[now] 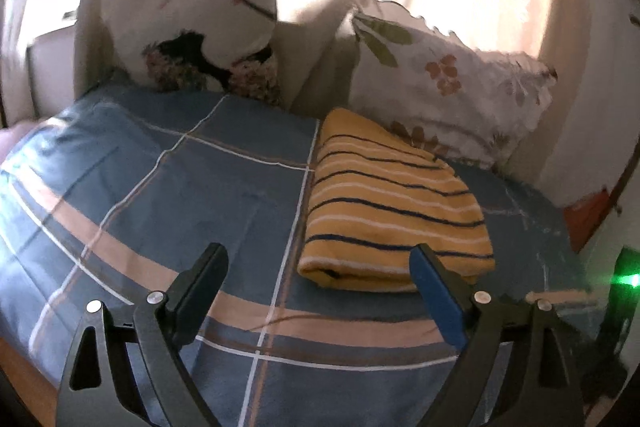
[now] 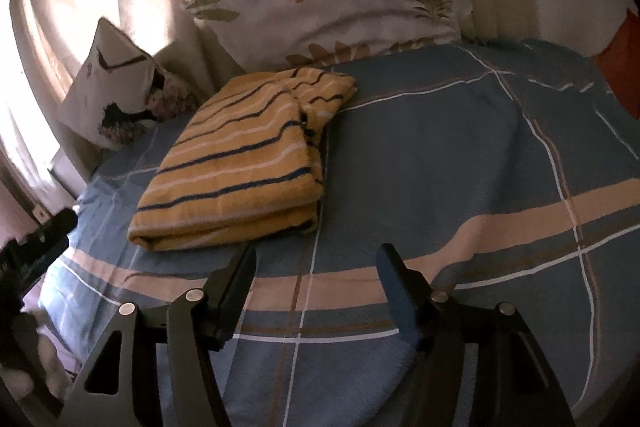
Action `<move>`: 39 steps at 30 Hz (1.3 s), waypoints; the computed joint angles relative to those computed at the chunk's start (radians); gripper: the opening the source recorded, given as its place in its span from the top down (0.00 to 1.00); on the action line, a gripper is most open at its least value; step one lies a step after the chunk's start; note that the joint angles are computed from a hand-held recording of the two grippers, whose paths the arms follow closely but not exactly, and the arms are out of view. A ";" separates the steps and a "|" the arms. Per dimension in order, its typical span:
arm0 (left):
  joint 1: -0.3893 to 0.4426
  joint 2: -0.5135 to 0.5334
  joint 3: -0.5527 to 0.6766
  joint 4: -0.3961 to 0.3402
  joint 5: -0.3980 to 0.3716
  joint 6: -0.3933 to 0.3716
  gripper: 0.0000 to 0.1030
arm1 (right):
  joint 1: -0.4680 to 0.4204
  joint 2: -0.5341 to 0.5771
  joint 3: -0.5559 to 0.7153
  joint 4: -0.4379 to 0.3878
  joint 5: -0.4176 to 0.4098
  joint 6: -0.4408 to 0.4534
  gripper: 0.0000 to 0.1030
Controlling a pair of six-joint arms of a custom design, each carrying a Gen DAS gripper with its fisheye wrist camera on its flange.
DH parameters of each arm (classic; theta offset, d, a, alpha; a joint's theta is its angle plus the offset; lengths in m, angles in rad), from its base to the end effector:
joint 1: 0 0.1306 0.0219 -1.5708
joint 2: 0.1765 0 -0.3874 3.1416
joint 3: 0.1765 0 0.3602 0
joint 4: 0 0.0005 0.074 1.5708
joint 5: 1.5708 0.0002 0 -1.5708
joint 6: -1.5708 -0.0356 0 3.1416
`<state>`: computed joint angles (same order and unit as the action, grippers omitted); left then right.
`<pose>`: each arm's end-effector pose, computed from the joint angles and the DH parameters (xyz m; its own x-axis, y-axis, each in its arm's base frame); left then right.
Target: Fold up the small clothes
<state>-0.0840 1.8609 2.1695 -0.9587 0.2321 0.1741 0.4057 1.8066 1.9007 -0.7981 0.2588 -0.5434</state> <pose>0.6228 -0.0612 0.5201 -0.6398 -0.1153 -0.7599 0.1557 0.9488 -0.2750 0.5719 0.2352 0.4491 -0.6136 0.2804 -0.7381 0.1344 0.9583 0.2523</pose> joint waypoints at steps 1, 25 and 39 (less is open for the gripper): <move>0.002 -0.011 -0.021 0.029 -0.003 0.021 0.11 | 0.004 0.004 0.007 -0.003 0.005 0.008 0.34; -0.016 0.002 -0.004 -0.020 -0.173 -0.082 0.00 | 0.026 0.083 0.126 -0.114 0.064 0.050 0.30; -0.016 0.037 0.031 -0.123 -0.144 -0.098 0.00 | 0.027 0.117 0.183 -0.187 0.079 0.045 0.28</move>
